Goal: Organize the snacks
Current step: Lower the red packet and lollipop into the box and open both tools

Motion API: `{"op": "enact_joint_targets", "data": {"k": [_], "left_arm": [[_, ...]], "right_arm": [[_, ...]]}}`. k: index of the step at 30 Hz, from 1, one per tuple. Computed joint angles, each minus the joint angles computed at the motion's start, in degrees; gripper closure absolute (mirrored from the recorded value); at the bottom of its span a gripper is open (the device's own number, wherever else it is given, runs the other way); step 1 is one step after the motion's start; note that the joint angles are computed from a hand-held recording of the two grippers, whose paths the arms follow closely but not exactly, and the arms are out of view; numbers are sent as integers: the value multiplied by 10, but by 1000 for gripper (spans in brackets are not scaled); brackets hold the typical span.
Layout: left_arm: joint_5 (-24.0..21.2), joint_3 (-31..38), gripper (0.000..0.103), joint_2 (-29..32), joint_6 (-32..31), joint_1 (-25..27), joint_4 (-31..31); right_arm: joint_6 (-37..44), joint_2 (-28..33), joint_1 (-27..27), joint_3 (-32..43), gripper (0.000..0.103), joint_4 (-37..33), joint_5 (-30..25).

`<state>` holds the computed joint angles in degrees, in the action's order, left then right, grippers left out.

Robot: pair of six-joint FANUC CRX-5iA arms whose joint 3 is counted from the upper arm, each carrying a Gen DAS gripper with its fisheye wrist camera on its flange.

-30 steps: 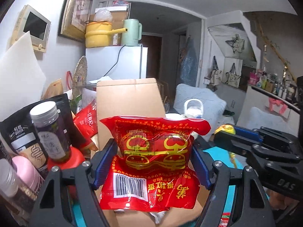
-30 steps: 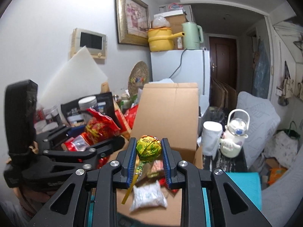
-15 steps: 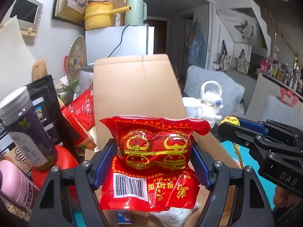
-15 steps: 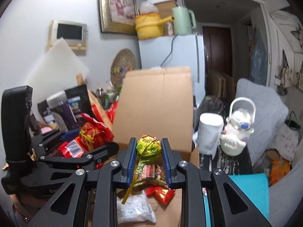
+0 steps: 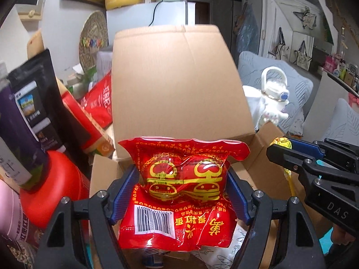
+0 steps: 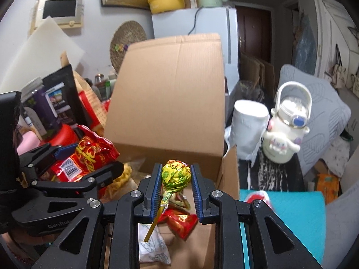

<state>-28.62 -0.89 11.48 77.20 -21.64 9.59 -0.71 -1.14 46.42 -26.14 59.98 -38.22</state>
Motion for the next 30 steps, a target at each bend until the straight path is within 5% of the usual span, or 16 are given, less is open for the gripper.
{"op": "enact_joint_targets", "data": {"k": [7,30], "left_arm": [[-63,41,27,28,33,-1,-29],[-141,98,24,41,105,-25,-131]], "right_arm": [[37,26,6,30,78,-56,-31],[62,32,9,50,65,-104,-59]]}}
